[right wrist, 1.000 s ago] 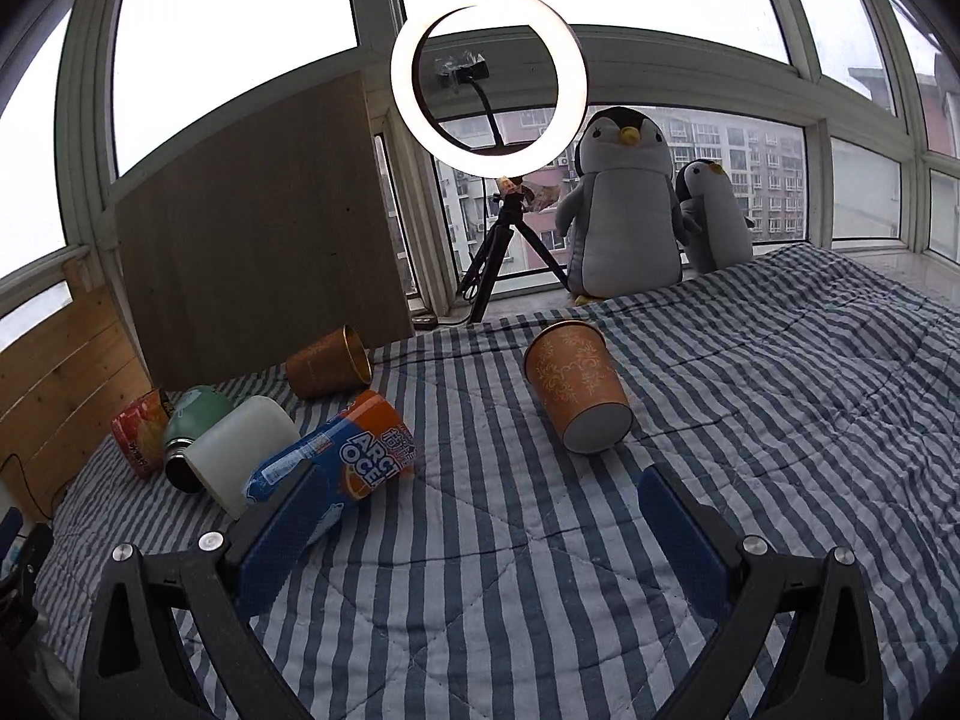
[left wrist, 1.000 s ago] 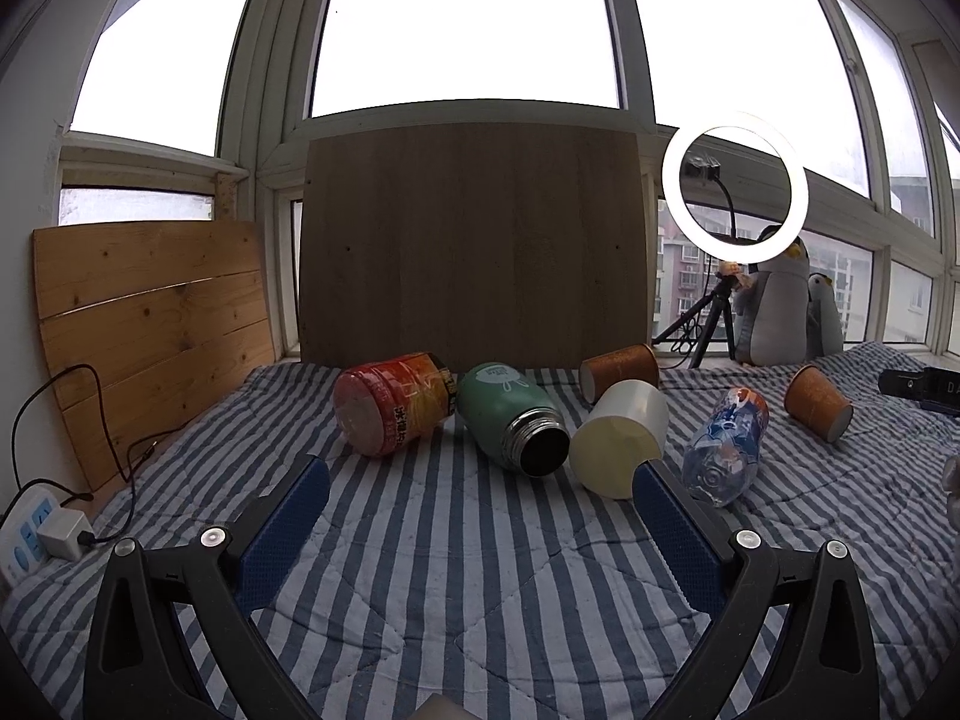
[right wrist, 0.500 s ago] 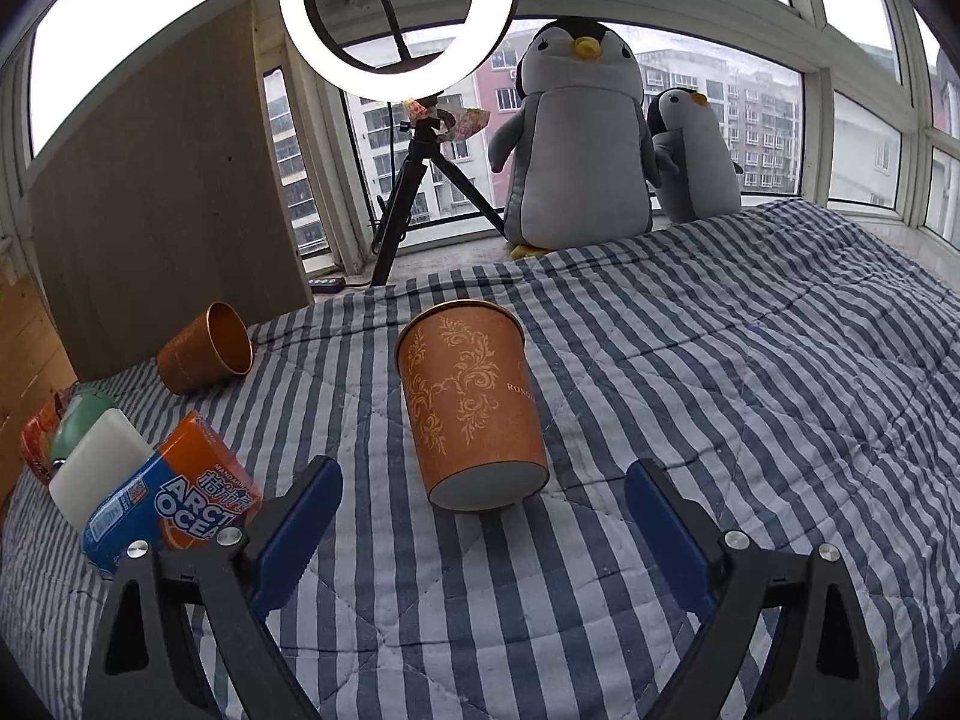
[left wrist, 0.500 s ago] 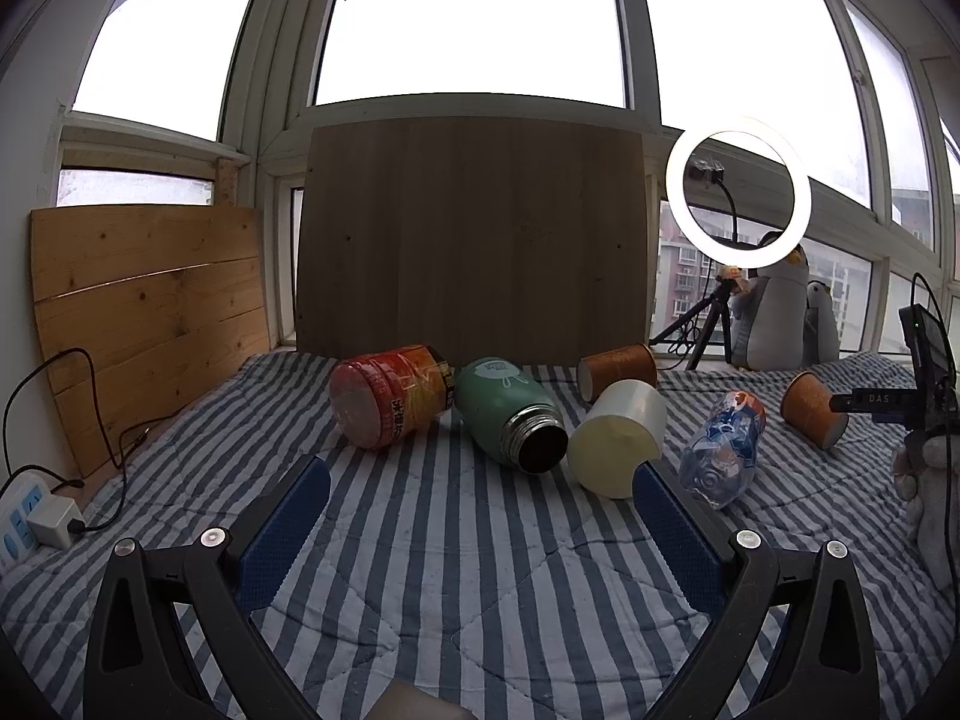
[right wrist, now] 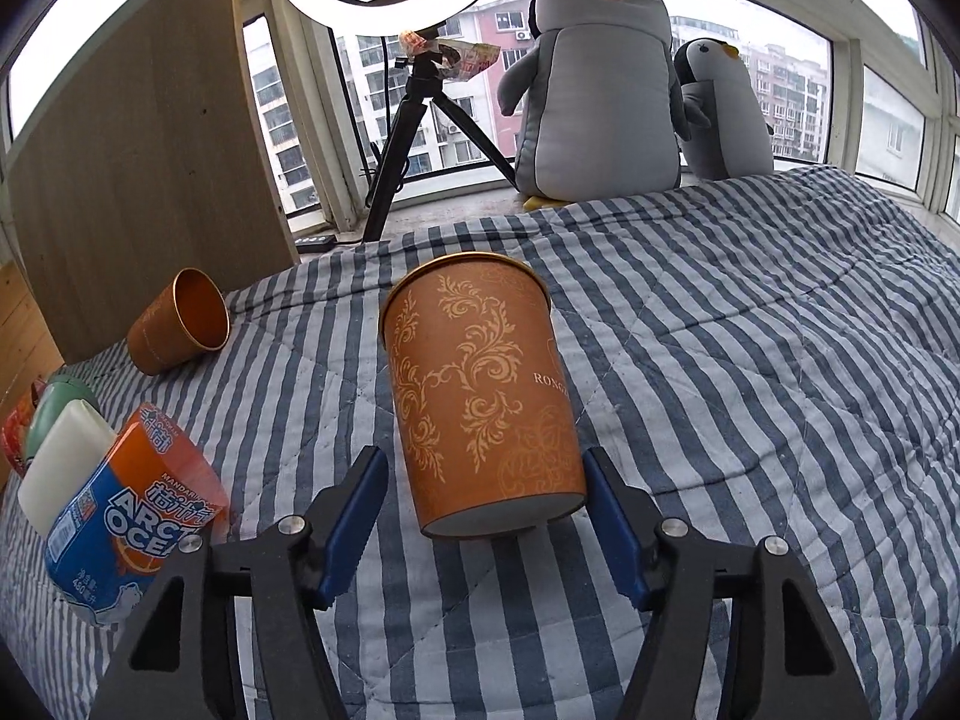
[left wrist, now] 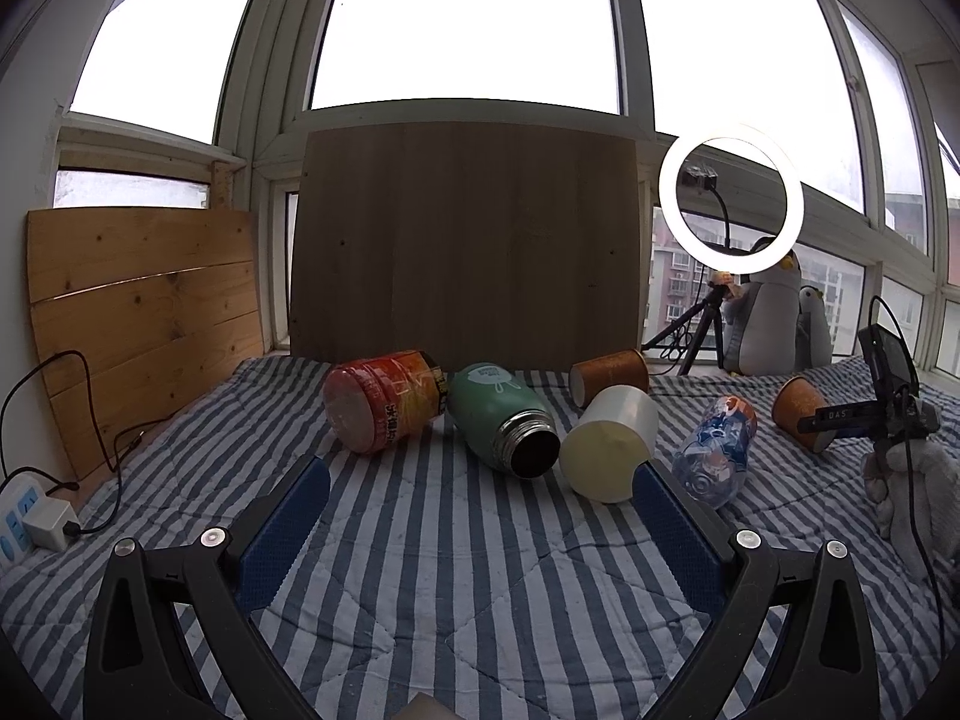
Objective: Flip cup upside down
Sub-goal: 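Move the right tool to the orange patterned cup and close around it, then lift the orange cup with the right tool and tilt it over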
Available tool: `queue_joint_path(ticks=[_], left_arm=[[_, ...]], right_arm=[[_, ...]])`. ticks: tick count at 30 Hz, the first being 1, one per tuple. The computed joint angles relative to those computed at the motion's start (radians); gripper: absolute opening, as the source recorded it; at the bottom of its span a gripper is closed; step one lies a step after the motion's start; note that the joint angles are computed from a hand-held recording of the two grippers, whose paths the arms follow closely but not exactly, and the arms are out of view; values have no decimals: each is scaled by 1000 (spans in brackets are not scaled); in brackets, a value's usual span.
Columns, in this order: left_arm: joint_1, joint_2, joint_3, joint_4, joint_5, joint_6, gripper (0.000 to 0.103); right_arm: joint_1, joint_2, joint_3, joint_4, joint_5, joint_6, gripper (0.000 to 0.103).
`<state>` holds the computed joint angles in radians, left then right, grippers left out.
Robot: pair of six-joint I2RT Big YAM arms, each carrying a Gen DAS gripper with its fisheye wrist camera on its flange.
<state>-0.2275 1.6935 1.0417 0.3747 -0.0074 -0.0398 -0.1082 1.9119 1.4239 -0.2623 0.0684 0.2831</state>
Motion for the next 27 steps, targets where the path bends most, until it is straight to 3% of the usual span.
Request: queue_joint_path(ticks=[13,27], left_arm=[[-5,-3,-4,2,-4,11,102],[-9,-13,-13,11,-23,27,102]], right_arm=[[54,-61,-74,-5,-2,-9,54],[174,-254,-325,113,117,23,54]])
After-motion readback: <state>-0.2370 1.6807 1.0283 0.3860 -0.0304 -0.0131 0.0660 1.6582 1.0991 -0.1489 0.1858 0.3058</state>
